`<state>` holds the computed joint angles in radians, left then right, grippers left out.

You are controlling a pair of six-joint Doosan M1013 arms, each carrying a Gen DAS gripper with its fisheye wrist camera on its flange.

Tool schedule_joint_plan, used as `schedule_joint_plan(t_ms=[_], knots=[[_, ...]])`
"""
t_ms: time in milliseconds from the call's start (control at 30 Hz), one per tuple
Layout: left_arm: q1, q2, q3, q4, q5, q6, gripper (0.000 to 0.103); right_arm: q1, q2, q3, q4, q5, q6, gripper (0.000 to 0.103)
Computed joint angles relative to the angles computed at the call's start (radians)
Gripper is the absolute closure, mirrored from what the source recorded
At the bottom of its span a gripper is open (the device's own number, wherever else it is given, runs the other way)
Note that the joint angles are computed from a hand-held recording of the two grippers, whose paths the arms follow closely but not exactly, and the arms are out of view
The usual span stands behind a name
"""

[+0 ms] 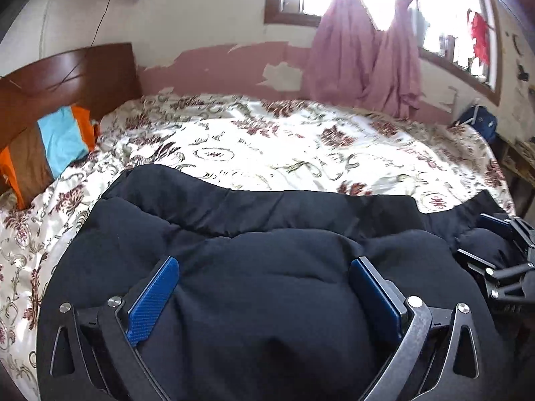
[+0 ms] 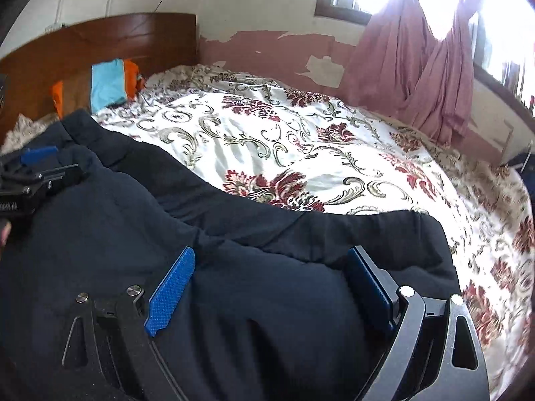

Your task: Fold large clothes

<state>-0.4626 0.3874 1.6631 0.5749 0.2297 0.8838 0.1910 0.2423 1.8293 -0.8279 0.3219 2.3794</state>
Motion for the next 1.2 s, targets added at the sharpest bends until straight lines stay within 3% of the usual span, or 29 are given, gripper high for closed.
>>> schedule_joint_plan(t_ms=[133, 333, 400, 600, 667, 833, 1100, 1200], knots=[[-0.003, 0.041, -0.057, -0.058, 0.078, 0.065, 0.0, -0.008, 0.023, -0.034, 0.105, 0.019, -0.106, 0.014], [0.005, 0.07, -0.089, -0.133, 0.096, 0.136, 0.0, -0.036, 0.054, -0.06, 0.4, 0.008, -0.361, 0.013], [-0.001, 0.074, -0.088, -0.071, 0.095, 0.086, 0.0, -0.043, 0.06, -0.056, 0.459, -0.008, -0.405, 0.012], [-0.022, 0.077, -0.062, 0.266, 0.064, -0.228, 0.0, -0.053, 0.074, -0.05, 0.521, -0.041, -0.435, 0.01], [-0.022, 0.08, -0.062, 0.294, 0.061, -0.255, 0.0, -0.057, 0.078, -0.051, 0.562, -0.045, -0.47, 0.009], [-0.019, 0.082, -0.059, 0.311, 0.047, -0.272, 0.0, -0.049, 0.083, -0.044, 0.458, -0.064, -0.365, 0.009], [-0.038, 0.082, -0.037, 0.581, 0.067, -0.524, 0.0, -0.033, 0.084, -0.039, 0.256, -0.058, -0.175, 0.009], [-0.042, 0.085, -0.037, 0.615, 0.078, -0.551, 0.0, -0.028, 0.086, -0.041, 0.203, -0.047, -0.129, 0.009]])
